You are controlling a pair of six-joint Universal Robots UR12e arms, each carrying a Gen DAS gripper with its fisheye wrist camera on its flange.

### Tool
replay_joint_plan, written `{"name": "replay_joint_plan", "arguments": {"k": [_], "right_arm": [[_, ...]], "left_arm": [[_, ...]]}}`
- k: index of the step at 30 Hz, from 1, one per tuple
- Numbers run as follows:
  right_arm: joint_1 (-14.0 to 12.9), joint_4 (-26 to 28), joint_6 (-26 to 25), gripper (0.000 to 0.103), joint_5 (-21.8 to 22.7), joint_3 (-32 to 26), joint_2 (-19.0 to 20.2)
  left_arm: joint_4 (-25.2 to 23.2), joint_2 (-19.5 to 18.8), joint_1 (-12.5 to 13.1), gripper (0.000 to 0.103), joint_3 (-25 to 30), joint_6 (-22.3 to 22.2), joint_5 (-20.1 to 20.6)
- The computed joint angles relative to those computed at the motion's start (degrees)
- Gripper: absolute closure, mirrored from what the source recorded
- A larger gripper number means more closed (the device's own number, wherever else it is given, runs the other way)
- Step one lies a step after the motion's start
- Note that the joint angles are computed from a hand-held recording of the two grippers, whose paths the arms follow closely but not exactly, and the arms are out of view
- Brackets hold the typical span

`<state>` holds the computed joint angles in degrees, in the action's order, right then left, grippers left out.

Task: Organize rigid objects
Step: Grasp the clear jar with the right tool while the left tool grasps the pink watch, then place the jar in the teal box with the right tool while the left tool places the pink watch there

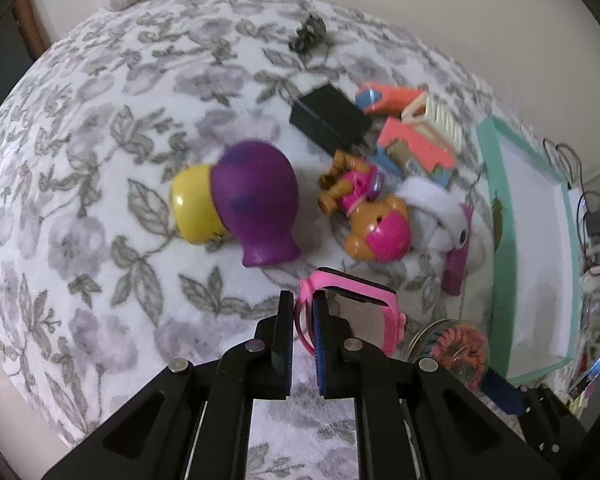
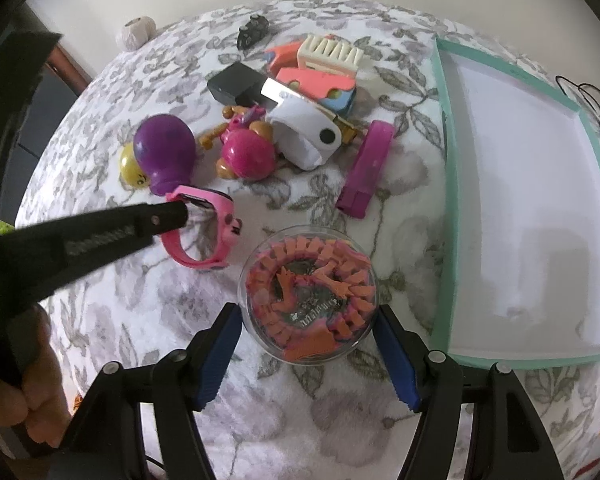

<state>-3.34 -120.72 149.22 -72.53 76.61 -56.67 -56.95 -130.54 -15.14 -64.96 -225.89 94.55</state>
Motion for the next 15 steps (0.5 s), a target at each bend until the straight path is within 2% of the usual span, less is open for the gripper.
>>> {"name": "replay_joint_plan", "arguments": {"k": [3,5,7,8,10,13,15], "right_arm": [[-0.66,-2.16,0.95,0.032,2.36,0.51,-0.78],[-1.37,-6.22,2.89,0.032,4.16,1.52,-1.63],[-1.84,-11.71,5.26,0.032,4.1,2.53,-2.27],[-2.09,-15.39,7.11,0.032,3.17,3.02,-2.52],[-2.48,-18.48,9.96,0.032,2.36,2.85,-2.49],[-3.88,-19.38,16.15,0.032,3.39,1.25,-1.99],[-4.18,-20.21,18.82,0.032,2.2,0.21,-1.63]], "left_arm": [[3.86,1.26,-0.13,0.094,-1.22,-0.46,1.58],[9.54,2.3,-0.39,0.094,-2.86,-0.52,2.82],[13.17,2.67,-0.78,0.094,-3.21,0.08,4.35],[14.24,2.58,-0.96,0.094,-2.94,0.54,4.99],[15.94,2.48,-1.34,0.094,-2.46,1.49,6.12],[16.87,1.82,-1.56,0.094,-1.0,1.93,6.19],[17.25,0.91,-1.62,0.094,0.72,2.56,4.94]]}}
